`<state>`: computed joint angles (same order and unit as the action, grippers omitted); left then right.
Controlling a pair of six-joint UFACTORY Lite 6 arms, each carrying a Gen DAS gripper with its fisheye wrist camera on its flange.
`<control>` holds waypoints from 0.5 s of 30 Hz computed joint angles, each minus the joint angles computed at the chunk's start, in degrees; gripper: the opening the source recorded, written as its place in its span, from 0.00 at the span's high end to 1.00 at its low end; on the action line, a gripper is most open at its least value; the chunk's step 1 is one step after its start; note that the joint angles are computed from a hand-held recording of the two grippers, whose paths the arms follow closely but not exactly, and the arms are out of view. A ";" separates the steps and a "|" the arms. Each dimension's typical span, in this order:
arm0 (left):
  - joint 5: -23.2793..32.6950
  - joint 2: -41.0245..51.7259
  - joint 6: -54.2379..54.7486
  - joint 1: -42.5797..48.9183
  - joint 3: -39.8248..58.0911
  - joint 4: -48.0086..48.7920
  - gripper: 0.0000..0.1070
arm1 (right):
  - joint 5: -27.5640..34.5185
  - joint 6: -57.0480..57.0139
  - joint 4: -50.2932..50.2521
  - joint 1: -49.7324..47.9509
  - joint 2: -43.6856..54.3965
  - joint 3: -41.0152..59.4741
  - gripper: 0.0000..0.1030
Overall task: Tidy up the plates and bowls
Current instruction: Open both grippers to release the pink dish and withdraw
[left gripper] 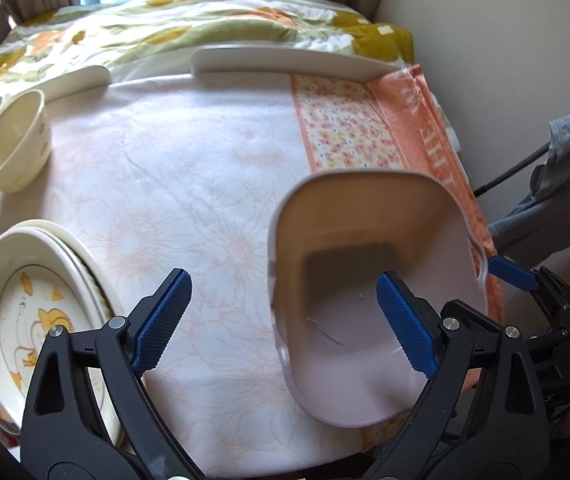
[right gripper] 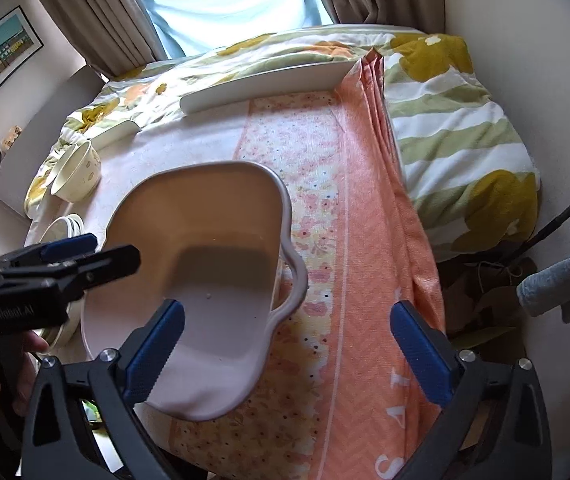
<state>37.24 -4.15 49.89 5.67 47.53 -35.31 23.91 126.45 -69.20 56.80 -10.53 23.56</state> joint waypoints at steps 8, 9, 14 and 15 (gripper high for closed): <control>9.83 -9.93 -0.37 9.32 3.45 1.75 0.13 | 10.20 -11.48 9.90 10.16 -6.99 4.53 0.01; 12.34 -10.97 0.56 11.90 4.60 1.29 0.13 | 11.21 -13.55 11.24 11.10 -7.85 5.99 0.01; 26.11 -8.84 6.07 26.00 16.32 -0.79 0.13 | 19.56 -27.61 18.55 14.44 -4.22 21.15 0.01; 27.96 -7.52 7.24 28.93 19.39 -1.40 0.13 | 21.36 -28.36 17.52 15.24 -3.04 24.12 0.01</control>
<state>65.20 -11.67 57.13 34.61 66.92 -36.71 45.27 98.08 -51.68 72.04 -13.56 47.68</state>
